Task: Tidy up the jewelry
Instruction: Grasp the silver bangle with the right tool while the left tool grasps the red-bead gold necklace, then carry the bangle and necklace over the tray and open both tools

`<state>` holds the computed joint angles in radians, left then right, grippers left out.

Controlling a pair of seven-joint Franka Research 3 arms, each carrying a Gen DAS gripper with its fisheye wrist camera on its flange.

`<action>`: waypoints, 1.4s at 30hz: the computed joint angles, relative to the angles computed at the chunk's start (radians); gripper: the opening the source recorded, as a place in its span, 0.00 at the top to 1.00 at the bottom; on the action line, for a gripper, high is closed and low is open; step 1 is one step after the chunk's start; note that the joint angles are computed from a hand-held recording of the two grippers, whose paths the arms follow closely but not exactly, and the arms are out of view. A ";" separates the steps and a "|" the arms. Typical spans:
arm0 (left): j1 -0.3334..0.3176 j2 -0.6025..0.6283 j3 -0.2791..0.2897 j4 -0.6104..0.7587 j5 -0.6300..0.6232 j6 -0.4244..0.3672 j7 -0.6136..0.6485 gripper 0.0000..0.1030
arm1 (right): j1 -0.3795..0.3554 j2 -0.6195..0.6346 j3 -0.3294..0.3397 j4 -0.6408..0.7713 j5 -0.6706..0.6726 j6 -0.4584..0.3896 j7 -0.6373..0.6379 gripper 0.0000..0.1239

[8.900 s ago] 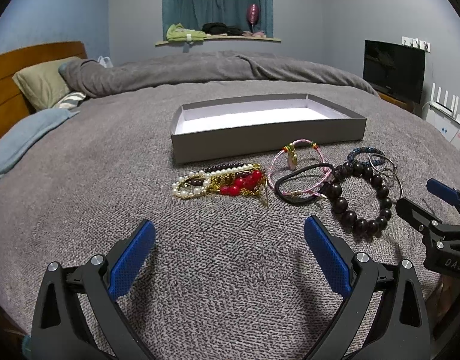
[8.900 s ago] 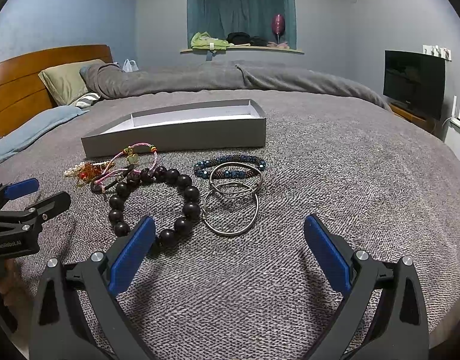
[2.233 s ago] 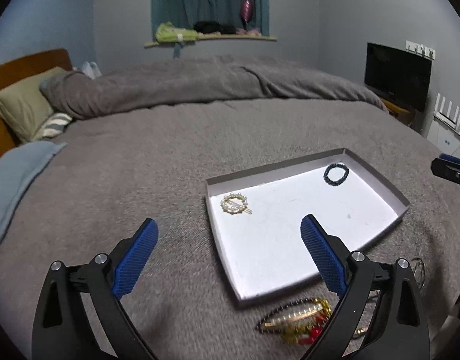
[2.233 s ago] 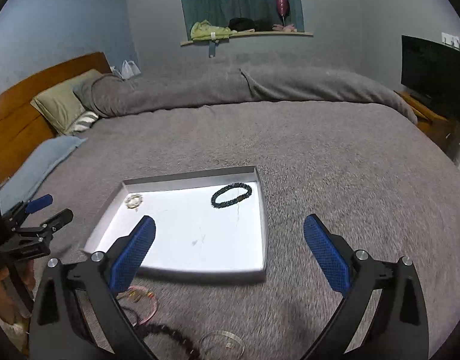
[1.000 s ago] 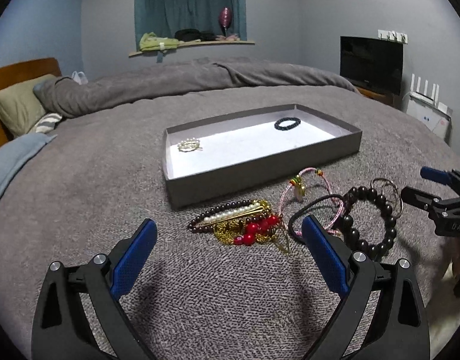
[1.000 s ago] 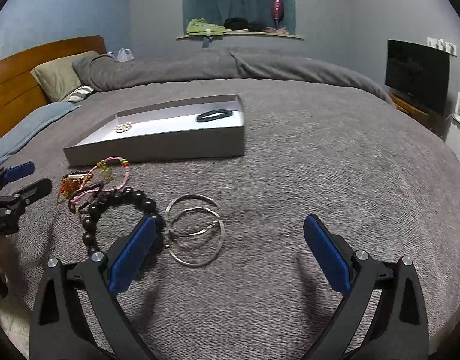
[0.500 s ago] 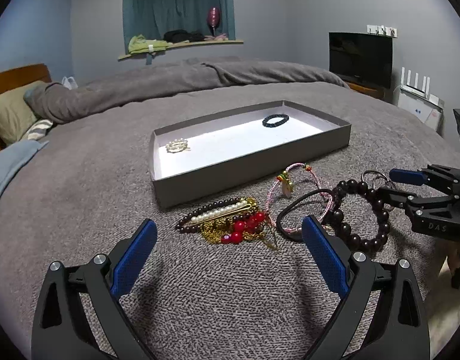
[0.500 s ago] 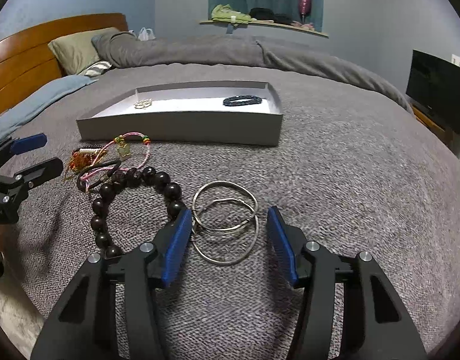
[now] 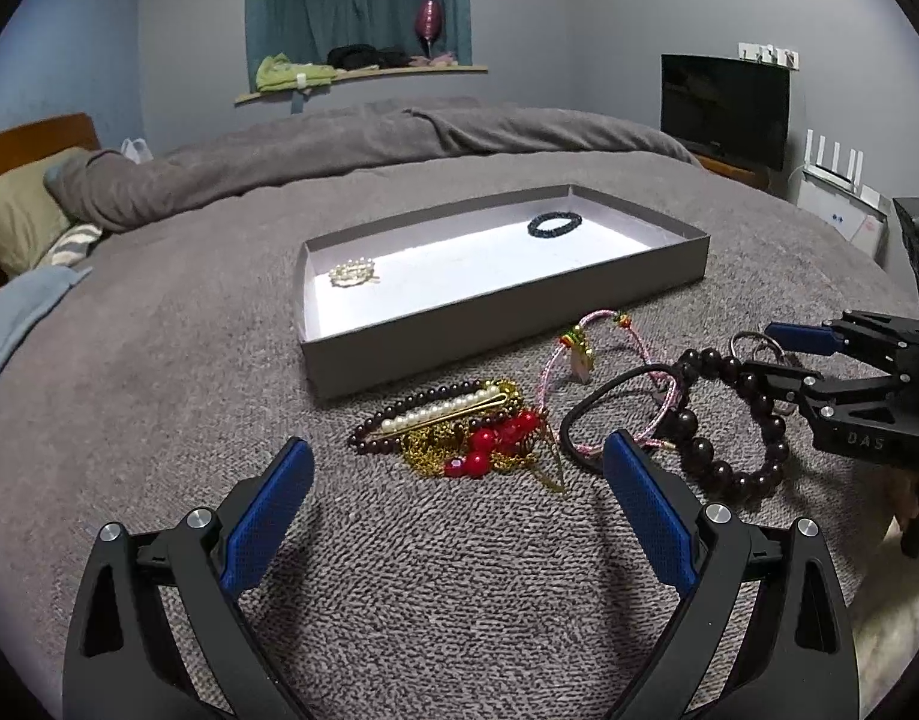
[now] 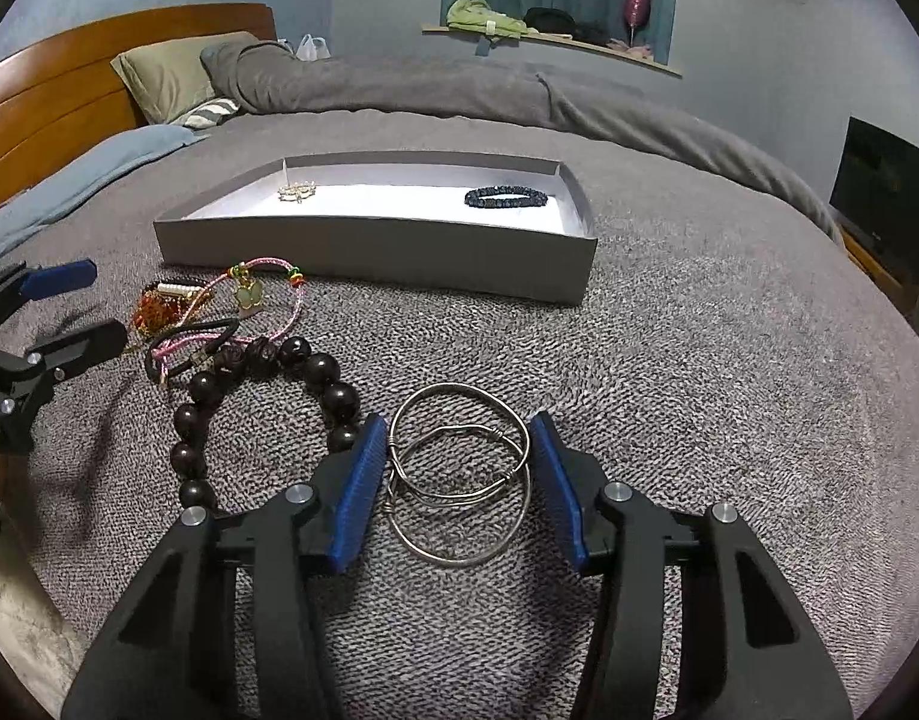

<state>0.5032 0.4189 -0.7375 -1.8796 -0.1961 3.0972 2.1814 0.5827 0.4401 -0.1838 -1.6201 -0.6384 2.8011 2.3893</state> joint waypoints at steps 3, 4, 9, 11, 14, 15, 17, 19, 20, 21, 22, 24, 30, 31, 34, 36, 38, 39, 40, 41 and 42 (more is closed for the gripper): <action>0.001 0.002 0.001 0.001 0.000 0.000 -0.003 0.07 | 0.014 -0.012 -0.028 -0.021 -0.023 0.045 0.056 0.60; 0.005 0.002 -0.002 0.002 -0.001 -0.001 -0.003 0.07 | 0.022 -0.017 -0.040 -0.027 -0.039 0.054 0.078 0.60; 0.030 0.018 -0.029 0.027 -0.039 -0.061 0.020 0.07 | 0.032 -0.039 -0.065 -0.052 -0.103 0.089 0.172 0.60; 0.018 0.020 -0.018 0.040 -0.063 -0.083 0.036 0.09 | 0.015 -0.039 -0.045 -0.055 -0.087 0.086 0.161 0.60; 0.005 0.025 -0.009 0.059 -0.101 -0.115 0.069 0.22 | 0.012 -0.041 -0.041 -0.057 -0.091 0.082 0.166 0.60; -0.006 0.023 0.002 0.062 -0.109 -0.121 0.076 0.33 | 0.016 -0.043 -0.045 -0.059 -0.099 0.083 0.174 0.60; -0.027 0.021 0.022 0.067 -0.125 -0.134 0.092 0.44 | 0.018 -0.046 -0.048 -0.063 -0.115 0.086 0.188 0.60; -0.034 0.015 0.025 0.060 -0.149 -0.127 0.128 0.59 | 0.014 -0.048 -0.044 -0.066 -0.119 0.089 0.192 0.60; -0.030 0.011 0.017 0.054 -0.166 -0.119 0.155 0.65 | 0.011 -0.047 -0.041 -0.066 -0.118 0.090 0.191 0.60; -0.027 0.006 0.010 0.045 -0.180 -0.107 0.182 0.75 | 0.010 -0.048 -0.041 -0.068 -0.120 0.090 0.193 0.60; -0.028 0.002 0.007 0.039 -0.194 -0.096 0.203 0.81 | 0.010 -0.049 -0.041 -0.068 -0.123 0.091 0.195 0.60; -0.033 -0.004 0.011 0.035 -0.220 -0.093 0.235 0.89 | 0.010 -0.050 -0.042 -0.069 -0.129 0.092 0.201 0.60; -0.024 -0.016 -0.002 0.038 -0.339 -0.089 0.328 0.98 | 0.015 -0.056 -0.051 -0.076 -0.160 0.098 0.235 0.60; -0.010 -0.018 -0.017 0.035 -0.369 -0.083 0.353 0.99 | 0.018 -0.059 -0.055 -0.079 -0.172 0.101 0.249 0.60; 0.018 -0.023 -0.044 0.044 -0.456 -0.099 0.403 0.99 | 0.020 -0.066 -0.059 -0.085 -0.203 0.103 0.280 0.60; 0.029 -0.030 -0.054 0.046 -0.511 -0.094 0.438 0.99 | 0.021 -0.071 -0.059 -0.087 -0.226 0.102 0.301 0.60; 0.048 -0.038 -0.074 0.049 -0.573 -0.096 0.486 0.99 | 0.018 -0.075 -0.054 -0.089 -0.248 0.101 0.320 0.60; 0.057 -0.042 -0.084 0.051 -0.605 -0.093 0.512 0.99 | 0.013 -0.077 -0.049 -0.089 -0.253 0.099 0.323 0.60; 0.062 -0.047 -0.089 0.054 -0.632 -0.097 0.533 0.99 | 0.007 -0.078 -0.041 -0.089 -0.253 0.099 0.321 0.60; 0.060 -0.051 -0.087 0.058 -0.654 -0.099 0.549 0.99 | 0.002 -0.078 -0.034 -0.088 -0.252 0.098 0.318 0.60; 0.056 -0.056 -0.083 0.062 -0.674 -0.098 0.563 0.99 | 0.002 -0.079 -0.032 -0.086 -0.260 0.096 0.322 0.60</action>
<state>0.5587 0.3631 -0.8200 -1.8175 -0.8702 2.9995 2.7439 0.5850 0.3607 -0.2160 -1.7059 -0.8980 2.8969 2.7109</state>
